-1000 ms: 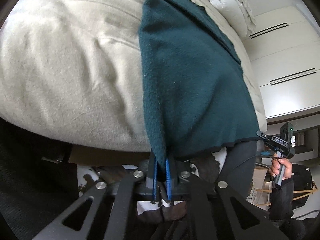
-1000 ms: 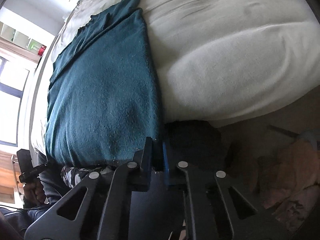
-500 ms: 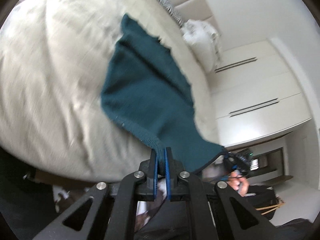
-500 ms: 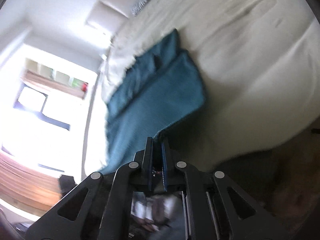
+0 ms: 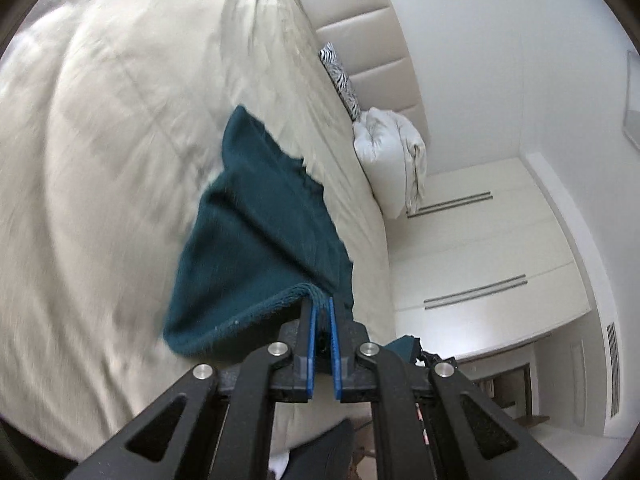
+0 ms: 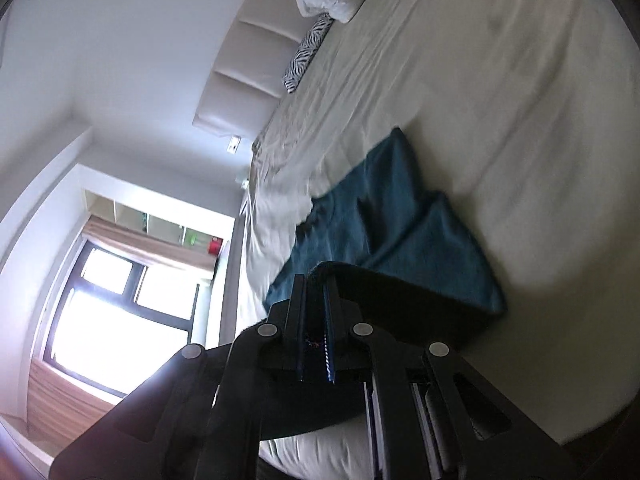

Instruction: Fold small clothes

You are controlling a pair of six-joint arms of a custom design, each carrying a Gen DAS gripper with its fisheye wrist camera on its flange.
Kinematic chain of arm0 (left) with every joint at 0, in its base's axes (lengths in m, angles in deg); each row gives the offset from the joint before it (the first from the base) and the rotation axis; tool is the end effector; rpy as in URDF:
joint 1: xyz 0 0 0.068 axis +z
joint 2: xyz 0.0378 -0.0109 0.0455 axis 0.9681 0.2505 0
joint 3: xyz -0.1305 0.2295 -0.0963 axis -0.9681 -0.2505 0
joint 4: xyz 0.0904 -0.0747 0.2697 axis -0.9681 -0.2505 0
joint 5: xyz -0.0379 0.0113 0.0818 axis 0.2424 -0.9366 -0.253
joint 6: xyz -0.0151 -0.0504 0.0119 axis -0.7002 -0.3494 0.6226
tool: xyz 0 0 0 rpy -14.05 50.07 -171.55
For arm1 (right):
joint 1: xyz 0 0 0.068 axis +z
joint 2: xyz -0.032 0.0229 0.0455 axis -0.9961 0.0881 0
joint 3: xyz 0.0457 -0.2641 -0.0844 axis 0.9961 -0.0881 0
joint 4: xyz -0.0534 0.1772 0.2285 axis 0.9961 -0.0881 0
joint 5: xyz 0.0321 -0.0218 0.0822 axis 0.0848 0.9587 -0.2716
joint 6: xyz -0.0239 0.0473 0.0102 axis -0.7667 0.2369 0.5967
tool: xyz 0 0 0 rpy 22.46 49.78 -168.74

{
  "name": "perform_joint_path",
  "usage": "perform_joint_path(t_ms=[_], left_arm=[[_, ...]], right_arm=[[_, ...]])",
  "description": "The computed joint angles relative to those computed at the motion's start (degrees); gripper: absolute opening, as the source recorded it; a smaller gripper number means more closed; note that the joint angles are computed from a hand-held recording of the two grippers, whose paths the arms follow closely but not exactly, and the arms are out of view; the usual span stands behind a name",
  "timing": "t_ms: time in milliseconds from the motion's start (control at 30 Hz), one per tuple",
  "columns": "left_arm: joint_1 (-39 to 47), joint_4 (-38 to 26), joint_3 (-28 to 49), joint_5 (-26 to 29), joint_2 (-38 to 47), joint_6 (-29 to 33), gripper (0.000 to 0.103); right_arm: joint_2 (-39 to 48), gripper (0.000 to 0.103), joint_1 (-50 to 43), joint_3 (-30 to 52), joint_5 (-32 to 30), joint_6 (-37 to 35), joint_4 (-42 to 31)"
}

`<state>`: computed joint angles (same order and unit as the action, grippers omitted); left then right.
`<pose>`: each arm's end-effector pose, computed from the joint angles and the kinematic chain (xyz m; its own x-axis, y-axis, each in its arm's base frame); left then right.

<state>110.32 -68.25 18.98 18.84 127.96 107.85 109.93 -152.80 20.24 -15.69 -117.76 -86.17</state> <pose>0.2710 0.1481 0.1112 -0.8819 -0.4257 -0.2026 0.0129 0.4078 -0.9130 0.1212 -0.2105 0.1294 -0.5318 0.8020 -0.2721 0.1880 0.4251 0.8854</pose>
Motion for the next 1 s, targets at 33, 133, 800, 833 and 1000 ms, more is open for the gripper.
perform_joint_path(t_ms=[33, 133, 800, 833, 1000], left_arm=[[-0.62, 2.11, 0.28, 0.54, 0.03, -2.64, 0.007], [-3.19, 12.42, 0.82, 0.89, -0.11, -13.81, 0.007], [-19.0, 39.73, 30.41, -15.77, 23.46, -48.14, 0.006], [-19.38, 39.43, 32.8, -16.78, 25.51, -48.85, 0.006], [-20.19, 36.8, 40.01, -20.02, 32.35, -49.48, 0.006]], right_arm=[[-0.76, 0.007, 1.94, -0.39, -0.38, 6.32, 5.56], [-2.22, 0.007, 6.89, -1.69, 0.11, 22.74, 21.75], [29.72, 0.007, 30.03, 22.83, 23.26, 61.57, 60.24], [31.4, 0.007, 30.67, 24.38, 24.22, 61.95, 60.11], [41.19, 0.008, 33.54, 35.69, 28.28, 60.07, 53.25]])
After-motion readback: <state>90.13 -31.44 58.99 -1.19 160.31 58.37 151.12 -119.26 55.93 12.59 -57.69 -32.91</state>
